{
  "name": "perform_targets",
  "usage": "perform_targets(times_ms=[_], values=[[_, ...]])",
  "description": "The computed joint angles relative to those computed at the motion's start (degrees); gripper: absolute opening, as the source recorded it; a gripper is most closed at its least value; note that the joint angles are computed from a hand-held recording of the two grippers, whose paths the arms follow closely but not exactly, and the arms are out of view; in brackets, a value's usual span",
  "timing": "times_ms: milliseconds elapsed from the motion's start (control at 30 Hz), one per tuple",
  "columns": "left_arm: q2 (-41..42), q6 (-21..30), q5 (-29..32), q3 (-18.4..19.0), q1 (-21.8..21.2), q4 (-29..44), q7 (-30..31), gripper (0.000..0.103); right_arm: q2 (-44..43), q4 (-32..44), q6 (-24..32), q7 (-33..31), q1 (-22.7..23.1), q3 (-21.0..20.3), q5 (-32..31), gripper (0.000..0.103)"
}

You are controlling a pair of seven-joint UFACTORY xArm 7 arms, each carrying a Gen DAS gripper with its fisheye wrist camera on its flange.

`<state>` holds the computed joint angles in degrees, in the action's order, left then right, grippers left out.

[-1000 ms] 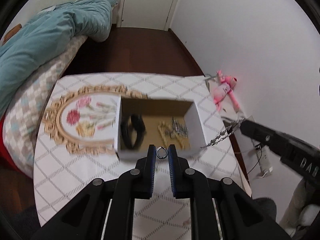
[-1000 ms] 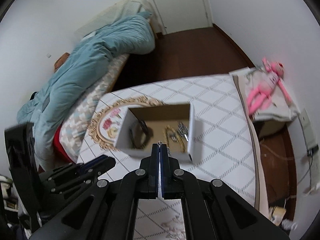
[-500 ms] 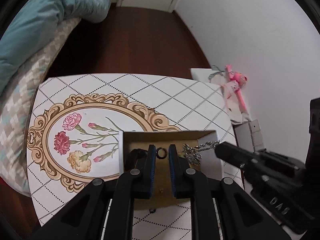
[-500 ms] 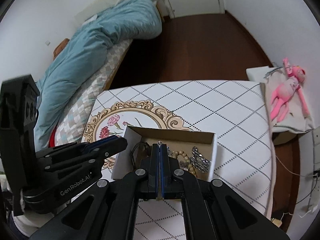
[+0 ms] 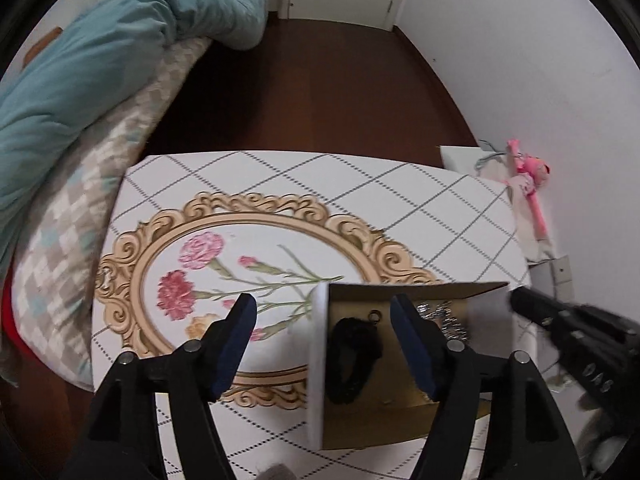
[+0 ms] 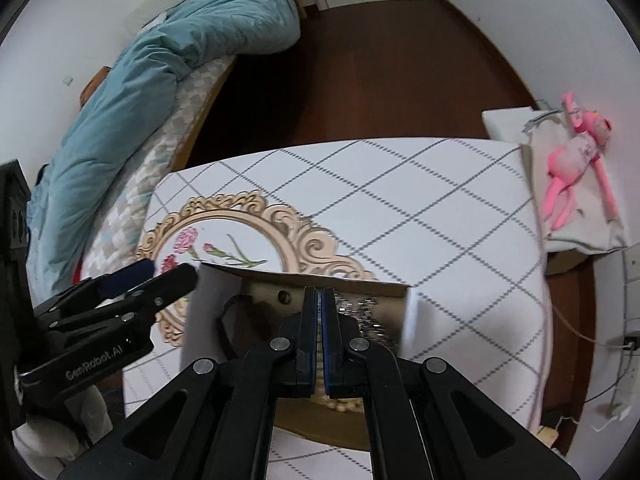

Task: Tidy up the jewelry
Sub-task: 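Carry the ring with the left tool into the box while the right tool drops the chain there, then lift both open tools out of the box toward the last ring and earring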

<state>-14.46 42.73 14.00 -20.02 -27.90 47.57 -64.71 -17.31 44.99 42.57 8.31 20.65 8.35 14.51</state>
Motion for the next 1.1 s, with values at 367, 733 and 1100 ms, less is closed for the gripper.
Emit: perform_targets(times_ms=[367,733,1100], values=[[-3.27,6.49,8.28,-5.95,-1.56,-2.95,-11.42,0.099,-13.22,-9.76,0.6,16.01,-4.03,8.39,-21.25,0.094],[-6.68,11.12,10.83,-8.82,-4.71,-3.05,-18.21,0.103,-22.2,-15.66,5.26,23.65,-1.85,10.35,-26.49,0.103],[-12.03,19.28,12.31,-13.48,-5.87,0.5,-20.98,0.103,-36.2,-15.42,13.26,23.84,0.0,10.92,-25.09,0.103]])
